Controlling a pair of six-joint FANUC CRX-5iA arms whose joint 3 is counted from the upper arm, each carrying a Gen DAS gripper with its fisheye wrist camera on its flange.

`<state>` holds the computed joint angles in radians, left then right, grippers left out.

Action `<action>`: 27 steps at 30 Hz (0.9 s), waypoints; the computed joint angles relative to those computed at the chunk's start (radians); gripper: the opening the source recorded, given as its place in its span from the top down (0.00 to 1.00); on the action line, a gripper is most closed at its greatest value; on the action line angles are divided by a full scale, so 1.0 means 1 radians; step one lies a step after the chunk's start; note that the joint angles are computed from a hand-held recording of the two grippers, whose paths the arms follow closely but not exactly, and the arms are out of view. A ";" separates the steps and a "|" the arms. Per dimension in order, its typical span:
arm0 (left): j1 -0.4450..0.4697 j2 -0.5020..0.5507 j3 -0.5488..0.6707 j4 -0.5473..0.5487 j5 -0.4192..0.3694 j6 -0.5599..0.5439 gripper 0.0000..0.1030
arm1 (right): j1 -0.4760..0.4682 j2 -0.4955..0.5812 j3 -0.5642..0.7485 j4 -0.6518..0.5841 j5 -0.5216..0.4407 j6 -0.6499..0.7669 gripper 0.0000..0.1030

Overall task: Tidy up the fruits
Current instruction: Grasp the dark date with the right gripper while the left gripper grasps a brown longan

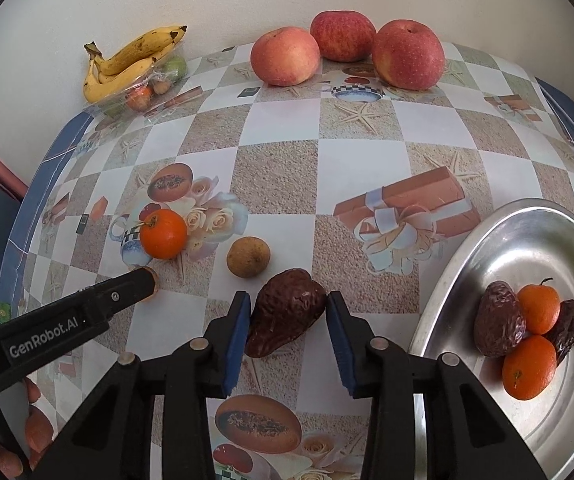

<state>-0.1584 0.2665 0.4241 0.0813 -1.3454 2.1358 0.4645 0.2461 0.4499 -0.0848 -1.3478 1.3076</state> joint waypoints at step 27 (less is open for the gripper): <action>-0.004 -0.005 -0.016 0.020 0.027 -0.008 0.69 | -0.019 -0.029 0.022 -0.031 -0.012 0.004 0.63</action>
